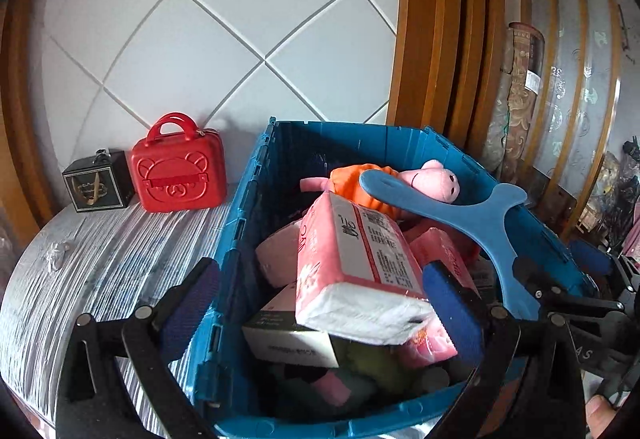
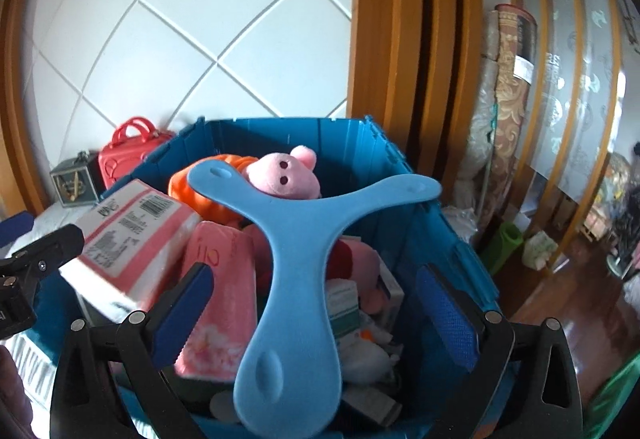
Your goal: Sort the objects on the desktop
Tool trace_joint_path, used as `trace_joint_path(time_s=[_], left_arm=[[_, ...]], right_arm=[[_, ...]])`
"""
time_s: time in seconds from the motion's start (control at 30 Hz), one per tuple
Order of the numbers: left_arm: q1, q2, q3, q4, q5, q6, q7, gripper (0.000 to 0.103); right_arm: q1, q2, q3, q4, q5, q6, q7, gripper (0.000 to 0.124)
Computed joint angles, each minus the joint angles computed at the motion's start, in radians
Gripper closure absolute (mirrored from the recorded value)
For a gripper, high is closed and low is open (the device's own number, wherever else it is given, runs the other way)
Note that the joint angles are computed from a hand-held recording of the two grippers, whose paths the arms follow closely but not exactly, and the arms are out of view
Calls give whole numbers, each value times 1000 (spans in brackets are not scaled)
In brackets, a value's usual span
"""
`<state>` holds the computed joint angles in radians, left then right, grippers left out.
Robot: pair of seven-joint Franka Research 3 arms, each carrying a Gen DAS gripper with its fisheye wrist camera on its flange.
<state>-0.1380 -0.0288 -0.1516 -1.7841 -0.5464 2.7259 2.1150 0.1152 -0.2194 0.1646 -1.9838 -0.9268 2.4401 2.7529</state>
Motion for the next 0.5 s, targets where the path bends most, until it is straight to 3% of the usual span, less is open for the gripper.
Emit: trace_joint_path(time_s=[0.1, 0.23, 0.5], left_arm=[[-5, -73, 28, -65, -120, -9, 115, 0], [-42, -160, 75, -153, -187, 1, 218, 0], [-117, -296, 163, -284, -207, -17, 279, 0]], right_arm=[[1, -67, 36, -42, -36, -45, 66, 21], [12, -133, 94, -75, -39, -133, 98, 21], [50, -195, 173, -102, -7, -305, 137, 21]])
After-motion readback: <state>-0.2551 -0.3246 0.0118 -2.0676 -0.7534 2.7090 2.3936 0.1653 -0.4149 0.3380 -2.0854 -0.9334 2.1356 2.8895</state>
